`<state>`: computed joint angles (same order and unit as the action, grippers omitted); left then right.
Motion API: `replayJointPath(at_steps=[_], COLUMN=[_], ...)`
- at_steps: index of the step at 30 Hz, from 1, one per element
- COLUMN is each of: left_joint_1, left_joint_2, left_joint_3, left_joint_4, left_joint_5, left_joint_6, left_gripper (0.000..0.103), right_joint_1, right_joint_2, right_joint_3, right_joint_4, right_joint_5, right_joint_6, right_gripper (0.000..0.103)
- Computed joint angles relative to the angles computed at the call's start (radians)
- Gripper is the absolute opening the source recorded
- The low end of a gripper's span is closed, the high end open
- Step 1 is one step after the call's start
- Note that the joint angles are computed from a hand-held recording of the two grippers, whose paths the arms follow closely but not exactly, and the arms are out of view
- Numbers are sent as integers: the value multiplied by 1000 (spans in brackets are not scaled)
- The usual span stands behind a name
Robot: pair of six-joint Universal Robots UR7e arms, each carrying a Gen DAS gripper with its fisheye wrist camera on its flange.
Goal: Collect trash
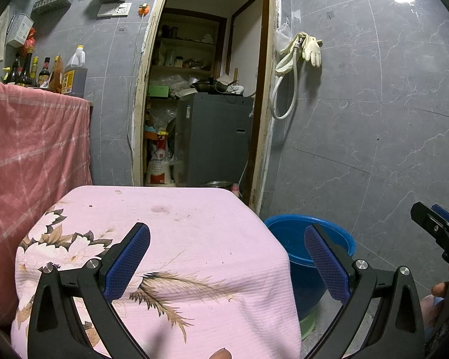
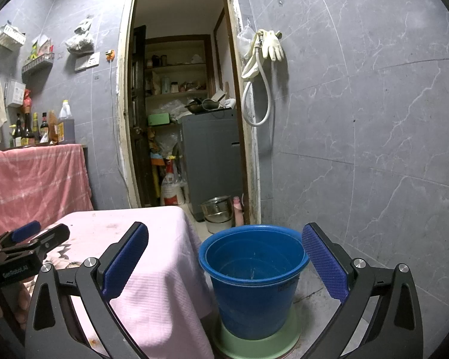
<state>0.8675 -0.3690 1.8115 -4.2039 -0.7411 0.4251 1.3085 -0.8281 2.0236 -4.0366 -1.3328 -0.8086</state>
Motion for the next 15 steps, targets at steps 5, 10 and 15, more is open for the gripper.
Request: replayJointPath(at_steps=[5,10,15], left_joint_1=[0,1,-5], left_joint_2=[-1,-3,0], left_joint_3=[1,4,5], left_joint_4=[1,1,-8], left_joint_5=[1,-2,2], left_joint_6=[-1,4,19], left_gripper=[101,101,101], right_joint_1=[0,-1,0], right_joint_2=[2,2,2], right_joint_3=[-2,-2,-1], right_joint_4=[-2,-2,-2], right_joint_5=[0,1,0], right_joint_6=[0,0,1], right_gripper=[103,103,103])
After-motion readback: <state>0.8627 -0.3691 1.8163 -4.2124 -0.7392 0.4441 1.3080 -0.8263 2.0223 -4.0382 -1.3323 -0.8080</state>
